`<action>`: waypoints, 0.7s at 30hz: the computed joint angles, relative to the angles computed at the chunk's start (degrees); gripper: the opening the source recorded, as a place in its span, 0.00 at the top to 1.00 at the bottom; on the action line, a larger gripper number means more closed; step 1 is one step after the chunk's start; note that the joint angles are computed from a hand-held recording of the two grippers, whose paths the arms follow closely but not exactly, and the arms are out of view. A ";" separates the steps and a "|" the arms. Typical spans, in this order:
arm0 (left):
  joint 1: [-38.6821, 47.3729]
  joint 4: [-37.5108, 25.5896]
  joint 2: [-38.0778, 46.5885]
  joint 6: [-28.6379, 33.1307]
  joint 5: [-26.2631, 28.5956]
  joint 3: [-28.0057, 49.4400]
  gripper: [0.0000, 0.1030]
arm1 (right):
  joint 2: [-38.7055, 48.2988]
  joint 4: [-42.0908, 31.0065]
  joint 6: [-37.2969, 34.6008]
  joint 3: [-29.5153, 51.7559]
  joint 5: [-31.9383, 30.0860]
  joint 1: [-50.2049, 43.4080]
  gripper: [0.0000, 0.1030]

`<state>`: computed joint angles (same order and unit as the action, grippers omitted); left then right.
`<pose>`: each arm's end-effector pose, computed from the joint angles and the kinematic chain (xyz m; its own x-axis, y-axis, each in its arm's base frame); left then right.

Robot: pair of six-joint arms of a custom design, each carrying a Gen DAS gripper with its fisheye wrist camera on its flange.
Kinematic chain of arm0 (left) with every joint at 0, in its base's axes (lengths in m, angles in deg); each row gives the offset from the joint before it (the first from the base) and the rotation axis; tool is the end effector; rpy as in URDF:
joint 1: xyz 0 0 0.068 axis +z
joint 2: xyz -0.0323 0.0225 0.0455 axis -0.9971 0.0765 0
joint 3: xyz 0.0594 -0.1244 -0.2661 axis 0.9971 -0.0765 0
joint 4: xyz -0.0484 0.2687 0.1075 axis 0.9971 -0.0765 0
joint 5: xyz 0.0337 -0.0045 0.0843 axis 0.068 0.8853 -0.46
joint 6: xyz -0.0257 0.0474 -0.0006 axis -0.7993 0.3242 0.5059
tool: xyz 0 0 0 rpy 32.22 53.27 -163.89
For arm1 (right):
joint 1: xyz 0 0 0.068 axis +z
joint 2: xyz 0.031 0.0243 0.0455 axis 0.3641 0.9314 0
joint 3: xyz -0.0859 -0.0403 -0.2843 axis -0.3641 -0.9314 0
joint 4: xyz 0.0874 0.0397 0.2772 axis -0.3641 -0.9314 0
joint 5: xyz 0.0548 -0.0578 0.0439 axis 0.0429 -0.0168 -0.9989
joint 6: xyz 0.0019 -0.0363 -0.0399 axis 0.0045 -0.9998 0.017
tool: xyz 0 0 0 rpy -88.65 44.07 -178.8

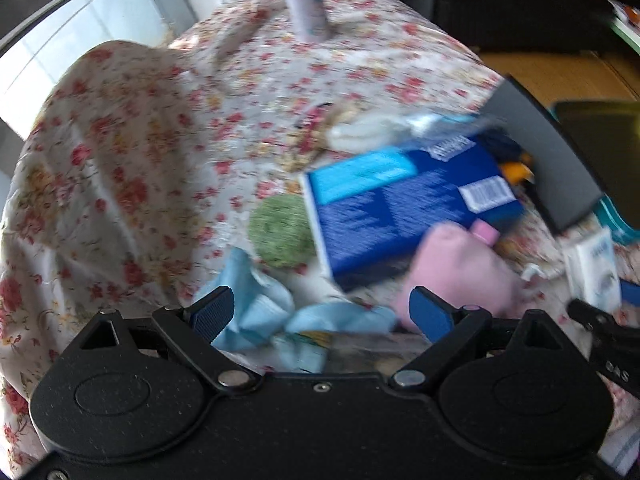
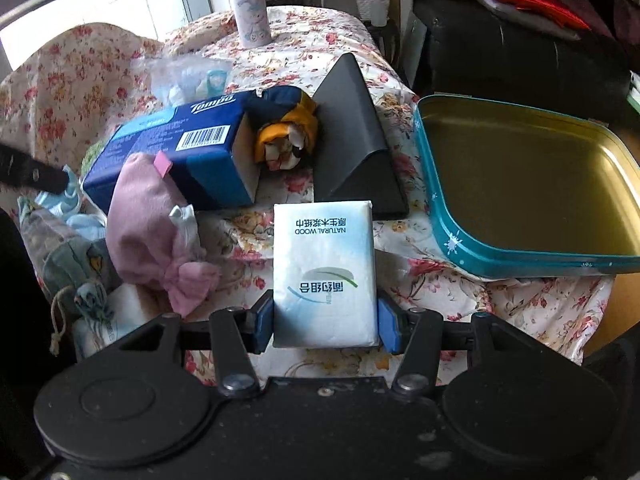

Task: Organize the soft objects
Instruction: 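Grasp the clear snack bag with the left gripper while right gripper holds the tissue pack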

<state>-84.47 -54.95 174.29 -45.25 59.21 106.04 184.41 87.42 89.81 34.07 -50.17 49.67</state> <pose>0.3639 0.0048 0.0892 -0.7123 0.5469 -0.4398 0.5012 0.8351 0.2267 0.2161 0.1038 0.0242 -0.7812 0.2931 -0.5512 0.2702 0.9547 0.1248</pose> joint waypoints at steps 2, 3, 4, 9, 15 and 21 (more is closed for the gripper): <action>-1.18 -0.10 -0.35 0.24 -0.95 -1.01 0.07 | 0.41 1.33 -0.09 -0.23 -0.85 -0.82 0.51; -1.65 -0.16 -0.19 0.41 -1.66 -1.24 0.07 | 0.43 1.96 -0.18 -0.51 -1.20 -1.17 0.51; -2.16 -0.52 0.16 0.68 -2.50 -1.35 0.07 | 0.39 2.51 -0.29 -0.69 -1.55 -1.56 0.51; -3.89 0.08 1.59 3.16 -6.45 -3.28 0.04 | 0.18 4.69 -0.17 -1.53 -3.36 -3.06 0.51; -4.82 -1.24 4.63 2.43 -7.78 -1.95 0.04 | 0.55 5.47 0.52 -1.93 -4.46 -3.56 0.51; -6.18 3.21 5.01 5.11 -9.53 -4.65 0.04 | 0.71 5.44 0.57 -1.95 -4.40 -3.77 0.51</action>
<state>-90.64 -51.75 179.30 -40.14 49.68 101.39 185.13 92.86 90.38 32.12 -54.56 45.89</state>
